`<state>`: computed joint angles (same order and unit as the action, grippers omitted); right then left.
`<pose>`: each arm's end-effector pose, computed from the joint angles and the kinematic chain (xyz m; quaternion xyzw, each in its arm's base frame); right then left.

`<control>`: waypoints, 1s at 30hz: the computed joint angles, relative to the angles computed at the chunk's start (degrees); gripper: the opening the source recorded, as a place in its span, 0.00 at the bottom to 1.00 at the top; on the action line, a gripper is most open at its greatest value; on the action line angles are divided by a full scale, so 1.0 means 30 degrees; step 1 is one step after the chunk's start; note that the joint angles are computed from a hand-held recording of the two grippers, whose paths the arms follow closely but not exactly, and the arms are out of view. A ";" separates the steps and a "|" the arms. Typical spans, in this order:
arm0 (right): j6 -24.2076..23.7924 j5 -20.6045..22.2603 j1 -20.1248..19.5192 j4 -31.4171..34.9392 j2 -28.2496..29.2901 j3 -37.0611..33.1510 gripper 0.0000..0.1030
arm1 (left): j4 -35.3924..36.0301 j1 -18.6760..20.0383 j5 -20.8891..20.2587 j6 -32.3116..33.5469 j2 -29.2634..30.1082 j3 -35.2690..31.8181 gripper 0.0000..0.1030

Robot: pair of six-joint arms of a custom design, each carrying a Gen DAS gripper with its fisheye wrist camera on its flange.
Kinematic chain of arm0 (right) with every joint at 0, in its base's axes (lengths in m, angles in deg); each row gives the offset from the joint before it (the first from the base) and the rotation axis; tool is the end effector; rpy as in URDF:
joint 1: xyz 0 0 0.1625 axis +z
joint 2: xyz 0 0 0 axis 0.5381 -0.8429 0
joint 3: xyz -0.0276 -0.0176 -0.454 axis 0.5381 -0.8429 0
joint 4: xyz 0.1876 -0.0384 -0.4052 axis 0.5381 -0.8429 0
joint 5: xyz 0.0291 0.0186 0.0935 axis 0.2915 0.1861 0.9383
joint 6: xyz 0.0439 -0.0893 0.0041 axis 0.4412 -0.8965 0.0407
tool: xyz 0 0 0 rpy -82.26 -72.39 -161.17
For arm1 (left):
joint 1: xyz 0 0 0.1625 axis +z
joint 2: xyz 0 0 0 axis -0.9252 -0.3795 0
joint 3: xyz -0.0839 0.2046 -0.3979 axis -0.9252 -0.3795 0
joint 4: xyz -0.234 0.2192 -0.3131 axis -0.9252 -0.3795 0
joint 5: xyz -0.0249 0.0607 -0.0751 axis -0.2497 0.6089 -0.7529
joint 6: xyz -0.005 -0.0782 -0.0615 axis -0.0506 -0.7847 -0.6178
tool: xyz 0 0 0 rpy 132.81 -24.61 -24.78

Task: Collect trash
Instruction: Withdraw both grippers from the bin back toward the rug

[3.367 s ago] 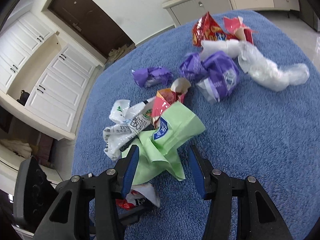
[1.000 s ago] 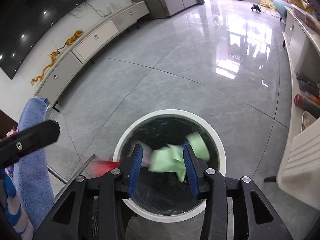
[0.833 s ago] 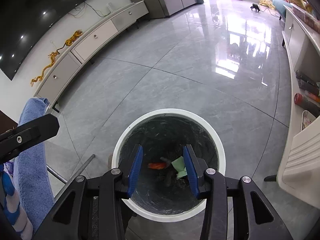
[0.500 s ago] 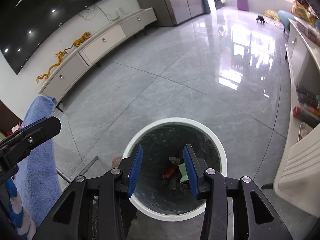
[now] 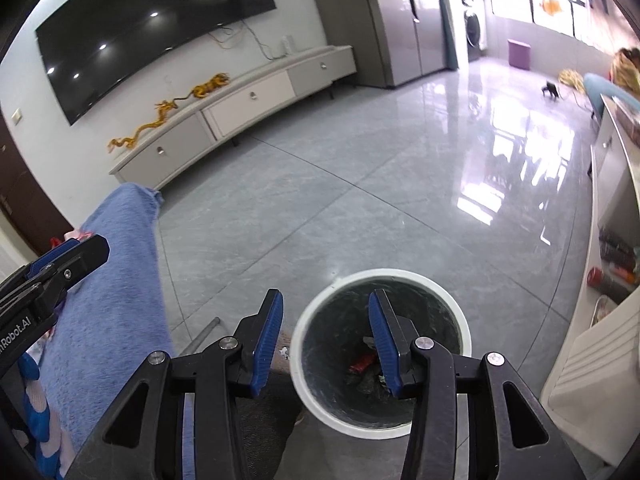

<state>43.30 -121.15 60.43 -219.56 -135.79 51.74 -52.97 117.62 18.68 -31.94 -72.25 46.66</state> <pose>0.1138 -0.7992 0.3662 -0.0572 -0.8541 0.4121 0.3122 -0.4745 -0.8680 0.0773 0.3592 0.8422 -0.3017 0.2659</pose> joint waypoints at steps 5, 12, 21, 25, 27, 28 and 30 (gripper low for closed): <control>-0.1005 -0.0074 0.0642 -0.0379 0.0123 -0.0157 0.45 | -0.2290 -0.0030 0.0298 0.0157 -0.1569 0.2531 0.65; -0.2506 -0.0091 0.1607 -0.1056 0.0330 -0.0163 0.48 | -0.5040 -0.0099 0.0820 0.0292 -0.3130 0.4919 0.74; -0.4010 0.0310 0.2525 -0.1485 0.0662 -0.0239 0.50 | -0.8613 -0.0066 0.1733 0.1210 -0.4579 0.7166 0.78; -0.4452 0.0457 0.2785 -0.1282 0.0922 -0.0463 0.50 | -0.9228 0.0186 0.2160 0.1335 -0.5085 0.7861 0.78; -0.4638 0.0527 0.2893 -0.1216 0.1067 -0.0475 0.50 | -0.9074 0.0351 0.2482 0.1029 -0.5329 0.8140 0.78; -0.4702 0.0593 0.2924 -0.1022 0.1174 -0.0583 0.50 | -0.9032 0.0481 0.2646 0.1002 -0.5396 0.8193 0.78; -0.4738 0.0722 0.2923 -0.0814 0.1224 -0.0529 0.50 | -0.9004 0.0766 0.3099 0.1195 -0.5506 0.8246 0.78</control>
<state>29.09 -118.98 69.20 -222.00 -132.12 50.15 -79.98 119.92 27.98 -28.35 -88.77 71.40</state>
